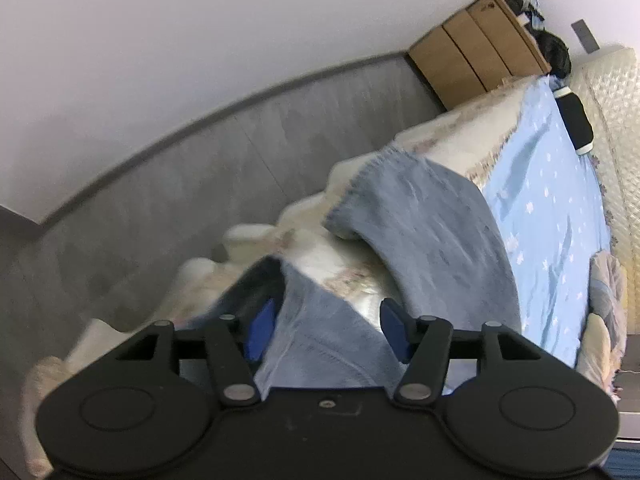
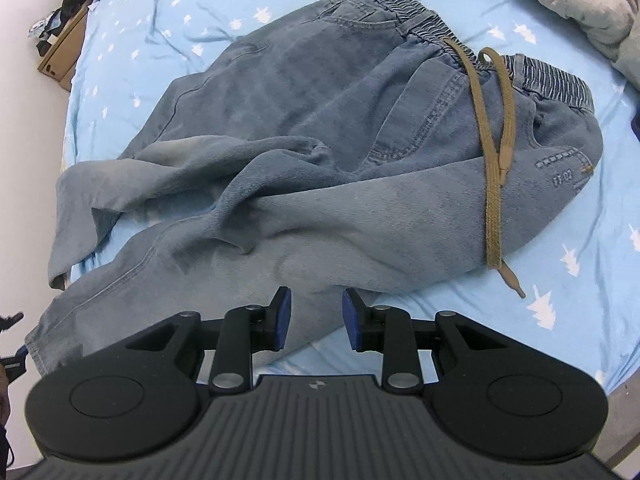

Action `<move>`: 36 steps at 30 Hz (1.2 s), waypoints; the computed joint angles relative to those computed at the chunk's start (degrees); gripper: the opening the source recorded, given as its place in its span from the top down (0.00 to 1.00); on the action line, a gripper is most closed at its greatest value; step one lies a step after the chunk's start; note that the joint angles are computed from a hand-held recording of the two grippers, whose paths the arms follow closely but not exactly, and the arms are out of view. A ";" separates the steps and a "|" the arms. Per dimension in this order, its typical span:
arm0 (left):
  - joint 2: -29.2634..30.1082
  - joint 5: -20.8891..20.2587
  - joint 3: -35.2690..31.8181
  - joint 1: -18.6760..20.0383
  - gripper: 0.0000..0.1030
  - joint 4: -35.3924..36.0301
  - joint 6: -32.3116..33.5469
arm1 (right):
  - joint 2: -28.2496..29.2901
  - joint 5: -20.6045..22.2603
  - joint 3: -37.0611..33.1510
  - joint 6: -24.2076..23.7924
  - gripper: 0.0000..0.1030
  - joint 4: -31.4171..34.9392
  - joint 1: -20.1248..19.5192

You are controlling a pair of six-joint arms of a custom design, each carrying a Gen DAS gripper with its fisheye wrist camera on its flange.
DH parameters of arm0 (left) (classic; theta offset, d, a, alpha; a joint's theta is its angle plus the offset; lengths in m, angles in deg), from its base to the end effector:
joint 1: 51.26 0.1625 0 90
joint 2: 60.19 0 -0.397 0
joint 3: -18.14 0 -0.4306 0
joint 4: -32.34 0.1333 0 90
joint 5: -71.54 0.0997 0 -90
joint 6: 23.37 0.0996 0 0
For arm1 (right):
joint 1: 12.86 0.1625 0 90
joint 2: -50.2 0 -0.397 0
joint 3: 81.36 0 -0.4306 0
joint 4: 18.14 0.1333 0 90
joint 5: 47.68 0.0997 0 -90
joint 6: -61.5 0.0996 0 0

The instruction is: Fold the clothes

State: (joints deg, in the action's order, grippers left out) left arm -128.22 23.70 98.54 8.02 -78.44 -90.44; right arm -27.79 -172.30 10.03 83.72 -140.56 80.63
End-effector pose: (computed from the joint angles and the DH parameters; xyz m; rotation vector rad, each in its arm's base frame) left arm -0.1746 -0.6856 0.3800 -0.8890 2.4694 -0.8888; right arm 0.1145 -0.6166 0.4060 -0.5489 -2.5064 0.5962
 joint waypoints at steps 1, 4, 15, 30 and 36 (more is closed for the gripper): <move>-1.55 1.36 1.56 -0.66 0.44 -0.03 -0.75 | 0.04 0.12 -0.01 -0.02 0.71 -0.20 -0.04; -7.73 4.37 9.27 -2.69 0.39 -6.44 -4.57 | 0.11 0.36 0.11 0.33 0.71 -0.82 -0.18; -22.94 10.35 36.64 -13.30 0.37 -11.91 -36.49 | 0.20 -1.20 0.27 1.97 0.70 0.53 -0.32; -13.62 11.56 33.84 -5.95 0.56 -19.39 -34.24 | -4.02 -3.48 2.44 10.60 0.66 -1.94 -1.53; -12.73 12.62 32.44 -5.94 0.96 -16.97 -35.70 | -5.82 -5.17 3.86 12.06 0.66 -2.19 -1.98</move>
State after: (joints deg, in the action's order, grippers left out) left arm -140.94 36.32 130.97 2.08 -95.41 -126.14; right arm -33.62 -177.48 13.89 95.78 -142.74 78.65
